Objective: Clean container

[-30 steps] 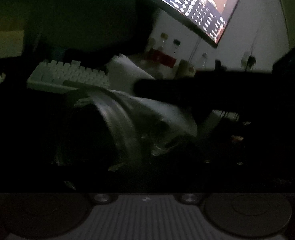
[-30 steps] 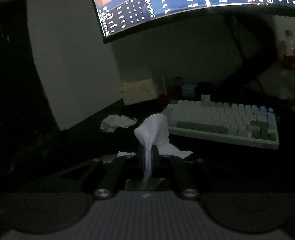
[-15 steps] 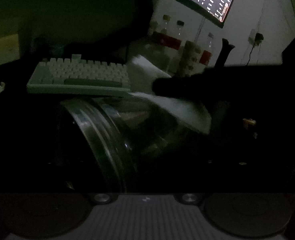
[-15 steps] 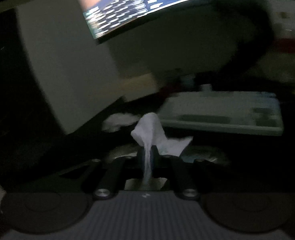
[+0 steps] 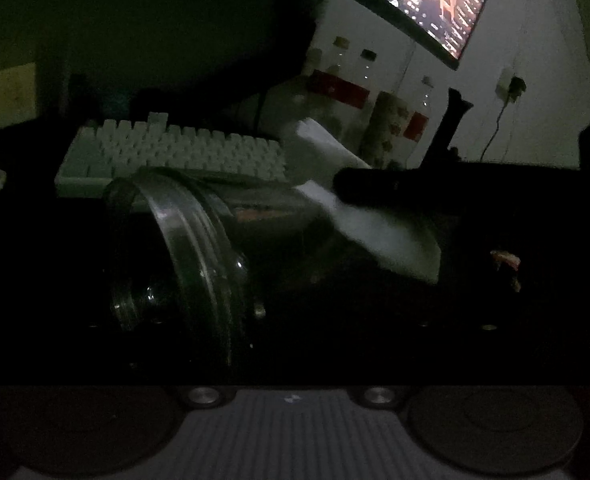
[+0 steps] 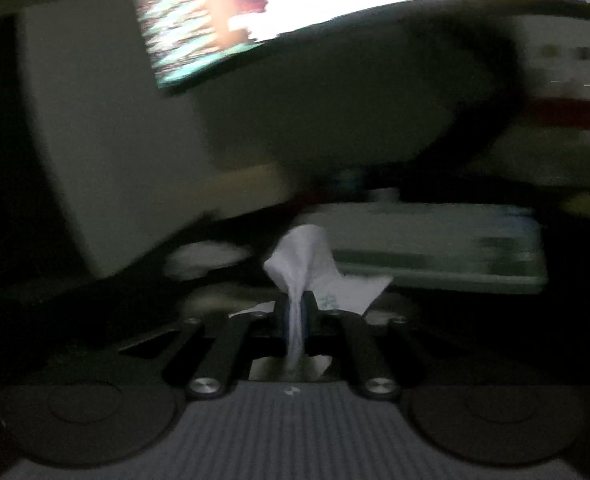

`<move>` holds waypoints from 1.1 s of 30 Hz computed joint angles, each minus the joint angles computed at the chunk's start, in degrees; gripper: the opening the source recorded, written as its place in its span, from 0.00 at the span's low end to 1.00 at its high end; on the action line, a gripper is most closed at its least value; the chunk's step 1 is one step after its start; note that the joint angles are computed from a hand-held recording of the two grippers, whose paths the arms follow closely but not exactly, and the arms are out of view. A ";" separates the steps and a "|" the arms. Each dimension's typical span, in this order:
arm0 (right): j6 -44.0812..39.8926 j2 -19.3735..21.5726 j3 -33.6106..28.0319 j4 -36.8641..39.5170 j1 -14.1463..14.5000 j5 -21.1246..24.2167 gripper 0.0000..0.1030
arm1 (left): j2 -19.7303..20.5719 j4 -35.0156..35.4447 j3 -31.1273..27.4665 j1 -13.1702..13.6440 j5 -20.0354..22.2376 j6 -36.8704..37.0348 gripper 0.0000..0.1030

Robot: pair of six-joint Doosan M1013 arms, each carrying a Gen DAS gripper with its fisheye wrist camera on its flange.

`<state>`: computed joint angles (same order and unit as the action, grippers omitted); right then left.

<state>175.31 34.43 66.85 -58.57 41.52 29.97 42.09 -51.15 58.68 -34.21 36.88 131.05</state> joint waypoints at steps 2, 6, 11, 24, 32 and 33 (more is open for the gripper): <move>-0.06 0.06 0.23 -1.56 0.23 -0.17 0.06 | 0.01 -0.21 0.13 -0.08 -0.64 0.22 0.81; 6.15 -1.15 2.61 -4.45 -0.29 2.41 0.06 | -0.41 -0.44 1.06 -0.30 -2.06 0.86 0.81; 15.15 -3.07 6.08 -5.93 -0.93 8.30 0.07 | -1.21 -1.33 2.79 -0.47 -4.48 1.55 0.43; 30.03 -7.76 13.01 -15.50 1.05 8.43 0.07 | 0.00 -30.91 3.42 1.75 10.45 14.82 0.12; 23.20 -6.10 10.83 -12.94 2.62 8.60 0.08 | -5.67 -23.86 12.69 -1.64 -4.45 24.51 0.67; 22.50 -5.87 10.45 -12.71 2.68 8.47 0.08 | -5.65 -22.73 12.83 -1.59 -4.25 23.53 0.67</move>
